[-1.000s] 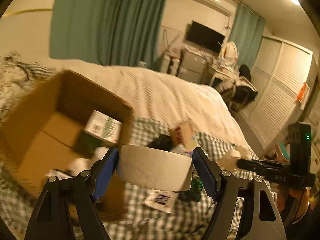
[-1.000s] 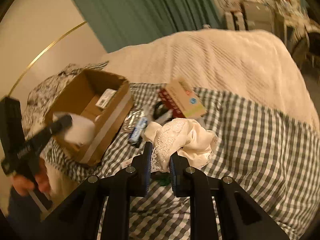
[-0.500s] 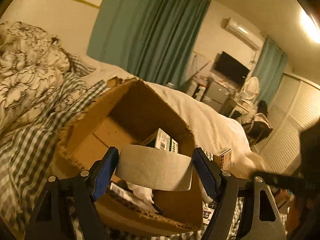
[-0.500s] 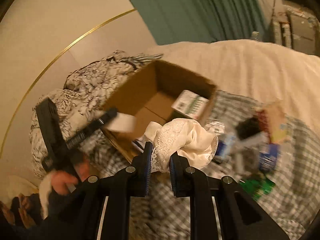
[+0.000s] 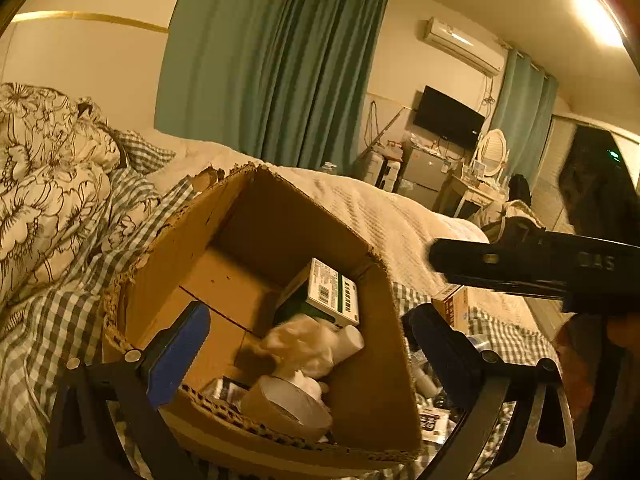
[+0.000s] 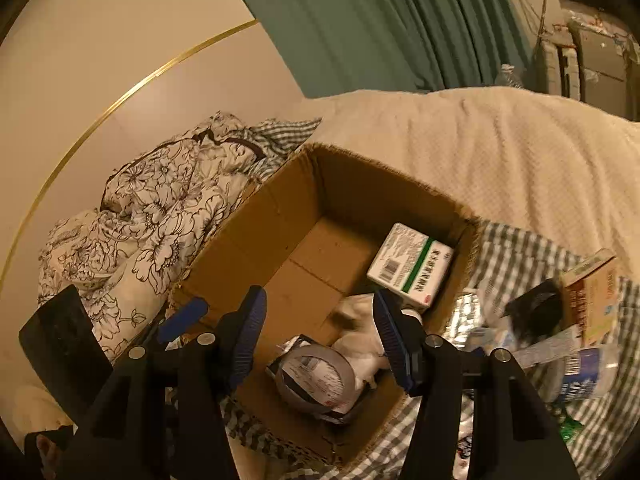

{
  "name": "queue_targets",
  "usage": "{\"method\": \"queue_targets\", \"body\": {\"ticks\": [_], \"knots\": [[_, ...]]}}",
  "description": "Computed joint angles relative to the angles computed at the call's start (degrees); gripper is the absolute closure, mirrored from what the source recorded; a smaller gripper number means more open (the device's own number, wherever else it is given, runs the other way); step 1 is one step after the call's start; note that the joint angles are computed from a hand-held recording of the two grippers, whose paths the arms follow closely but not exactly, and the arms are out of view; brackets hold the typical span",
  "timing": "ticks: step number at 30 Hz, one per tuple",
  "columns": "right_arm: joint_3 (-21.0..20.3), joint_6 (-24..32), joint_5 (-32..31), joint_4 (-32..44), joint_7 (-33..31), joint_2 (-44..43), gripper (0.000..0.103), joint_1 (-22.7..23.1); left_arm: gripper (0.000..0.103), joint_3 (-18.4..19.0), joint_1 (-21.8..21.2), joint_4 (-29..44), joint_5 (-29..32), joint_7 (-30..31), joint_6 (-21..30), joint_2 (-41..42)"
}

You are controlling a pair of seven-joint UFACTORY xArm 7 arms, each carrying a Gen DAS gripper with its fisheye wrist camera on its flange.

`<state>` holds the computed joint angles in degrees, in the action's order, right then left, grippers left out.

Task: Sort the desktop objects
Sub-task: 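Grasp the white-and-red sachet with the left gripper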

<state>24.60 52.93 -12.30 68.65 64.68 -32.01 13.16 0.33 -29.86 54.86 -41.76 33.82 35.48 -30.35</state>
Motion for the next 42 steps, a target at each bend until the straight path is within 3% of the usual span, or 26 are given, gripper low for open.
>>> {"method": "queue_targets", "body": {"ticks": [4, 9, 12, 15, 18, 21, 25, 28, 29, 34, 36, 39, 41, 42], "knots": [[1.06, 11.75, 1.12, 2.28, -0.56, -4.51, 0.047, 0.72, 0.0, -1.61, 1.59, 0.42, 3.43, -3.18, 1.83, -1.26], [3.75, 28.2, 3.11, 4.18, -2.41, -11.93, 0.047, 0.81, 0.0, -2.61, 0.45, -2.19, 5.93, -5.04, 4.23, -7.41], [4.79, 36.37, 5.89, 1.94, -2.33, -17.52, 0.047, 0.81, 0.0, -3.88, -2.45, -4.75, 6.89, -4.44, 5.5, -11.69], [4.38, 38.67, 9.76, -3.49, -1.34, -23.81, 0.047, 1.46, 0.0, -4.97, -7.66, -8.5, 6.08, -2.44, 7.46, -15.08], [3.68, 39.19, 11.89, -8.1, -0.93, -27.84, 0.047, 0.85, 0.0, -4.35, -13.91, -9.8, 2.61, 0.32, 13.11, -13.96], [2.26, 39.34, 12.85, -11.54, -1.38, -29.57, 0.047, -0.21, 0.0, -8.81, -12.47, -10.68, 3.01, -2.68, 13.42, -11.19], [-0.8, 33.21, 14.91, -19.0, -3.56, -32.72, 0.048, 1.03, 0.0, -15.51, -8.11, -12.36, 9.94, -10.12, 7.17, -6.94], [-1.92, 30.13, 16.04, -24.78, -3.91, -35.27, 0.049, 1.47, 0.0, -15.25, -8.98, -13.99, 12.71, -10.87, 3.03, -4.53], [-2.68, 28.93, 17.01, -27.11, -3.56, -36.25, 0.049, 1.72, 0.0, -16.59, -9.07, -15.21, 14.71, -11.09, 0.07, -4.49], [-4.8, 26.38, 18.97, -33.19, -4.32, -37.64, 0.055, 2.85, 0.0, -22.85, -6.77, -15.47, 28.45, -16.98, -3.81, -1.73], [-5.19, 25.3, 19.19, -34.72, -4.54, -38.03, 0.056, 3.05, 0.0, -22.54, -7.74, -16.07, 30.43, -18.24, -5.91, -1.29], [-5.63, 23.96, 19.79, -36.15, -4.54, -38.13, 0.068, 3.35, 0.0, -21.75, -9.03, -16.2, 32.89, -21.01, -6.42, -0.93], [-5.65, 23.21, 19.64, -36.15, -4.85, -37.6, 0.077, 3.45, 0.0, -18.33, -12.62, -16.87, 31.28, -19.15, -6.01, -1.57], [-5.64, 23.02, 19.58, -35.76, -5.15, -37.07, 0.088, 3.6, 0.0, -15.92, -15.17, -17.1, 29.16, -17.03, -5.35, -1.92]]}}
